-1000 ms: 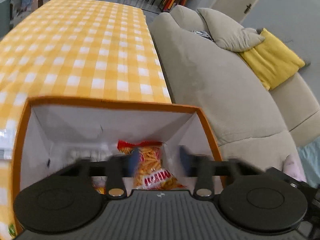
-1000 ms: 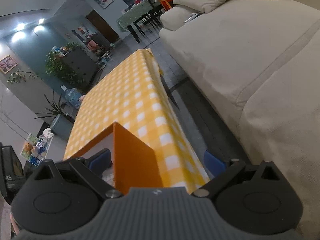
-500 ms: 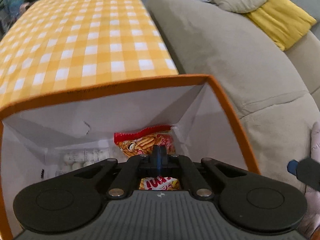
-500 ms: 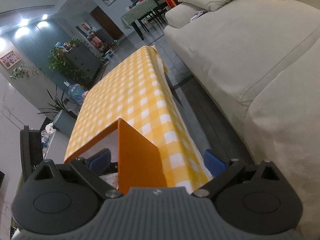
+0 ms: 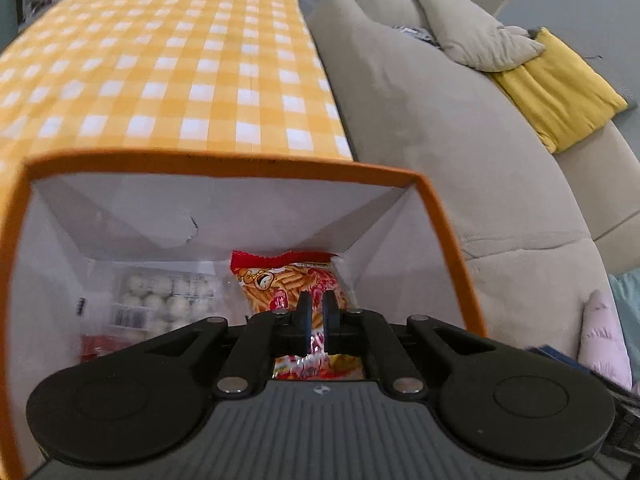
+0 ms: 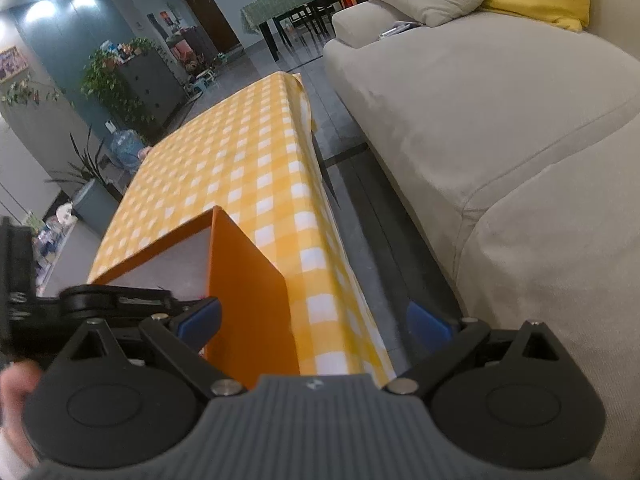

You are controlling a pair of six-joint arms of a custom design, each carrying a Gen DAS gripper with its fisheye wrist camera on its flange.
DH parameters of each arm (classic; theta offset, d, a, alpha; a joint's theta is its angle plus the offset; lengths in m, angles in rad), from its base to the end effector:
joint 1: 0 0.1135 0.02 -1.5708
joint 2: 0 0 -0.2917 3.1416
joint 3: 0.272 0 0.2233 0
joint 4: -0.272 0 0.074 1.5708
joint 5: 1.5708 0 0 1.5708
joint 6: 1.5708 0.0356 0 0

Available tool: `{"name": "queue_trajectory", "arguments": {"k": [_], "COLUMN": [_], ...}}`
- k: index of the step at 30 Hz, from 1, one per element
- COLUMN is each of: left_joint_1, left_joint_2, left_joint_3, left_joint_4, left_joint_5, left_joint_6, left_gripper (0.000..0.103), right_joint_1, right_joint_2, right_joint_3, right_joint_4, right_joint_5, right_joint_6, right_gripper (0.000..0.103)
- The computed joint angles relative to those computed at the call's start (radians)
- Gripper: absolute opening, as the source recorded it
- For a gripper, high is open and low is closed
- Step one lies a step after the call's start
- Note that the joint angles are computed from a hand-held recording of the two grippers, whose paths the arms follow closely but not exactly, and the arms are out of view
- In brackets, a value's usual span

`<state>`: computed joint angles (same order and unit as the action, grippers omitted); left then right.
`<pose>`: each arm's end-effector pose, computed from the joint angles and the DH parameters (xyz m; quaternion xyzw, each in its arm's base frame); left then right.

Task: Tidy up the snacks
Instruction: 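Carry the Mimi bag over the box and open the left gripper, then move both grippers back to the green stick snack and white packet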

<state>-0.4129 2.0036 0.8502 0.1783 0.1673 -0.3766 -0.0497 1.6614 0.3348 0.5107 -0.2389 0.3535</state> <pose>0.3142 -0.1441 0.1157 0.0418 0.9520 -0.1862 0.2392 0.2311 -0.0031 0.1307 0.1418 0.9131 0.1649 0.3449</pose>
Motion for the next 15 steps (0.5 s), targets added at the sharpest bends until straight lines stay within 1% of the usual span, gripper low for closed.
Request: {"name": "queue_trajectory", "arguments": {"k": [2,3,5,7,8,10,12,15], "left_joint_1": [-0.007,-0.009,-0.008,-0.004,-0.002,0.004,0.012,0.038], "left_joint_2": [-0.054,-0.089,-0.143,-0.197,-0.221,-0.272,-0.333,-0.427], "left_joint_3": [-0.027,-0.042,-0.06,-0.076,-0.082,-0.1,-0.13,-0.172], "left_joint_4": [-0.01,-0.025,-0.056,-0.099,-0.121,-0.164,-0.19,-0.23], "left_joint_5": [-0.023,-0.032,-0.041,-0.056,-0.056,-0.056,-0.06,-0.043], "left_joint_6": [0.018,0.027,0.031,0.028,0.031,0.035,0.039,0.042], "left_gripper": [0.005,0.009,0.013,0.014,0.015,0.017,0.021,0.027], "right_joint_1": [0.02,0.027,0.031,0.041,0.042,0.022,0.025,0.038], "right_joint_2": [-0.015,-0.028,-0.055,-0.098,-0.113,-0.15,-0.198,-0.266], "right_joint_3": [0.003,0.004,0.003,0.003,0.003,-0.01,-0.029,-0.032], "right_joint_4": [-0.019,-0.033,-0.05,-0.086,-0.099,-0.111,-0.125,-0.186], "right_joint_5": [0.025,0.031,0.025,0.024,0.006,-0.074,-0.073,-0.051], "right_joint_6": [-0.015,-0.018,-0.015,-0.022,-0.032,-0.06,-0.048,-0.019], "right_gripper": [0.097,0.097,0.097,0.097,0.097,0.097,0.097,0.097]}}
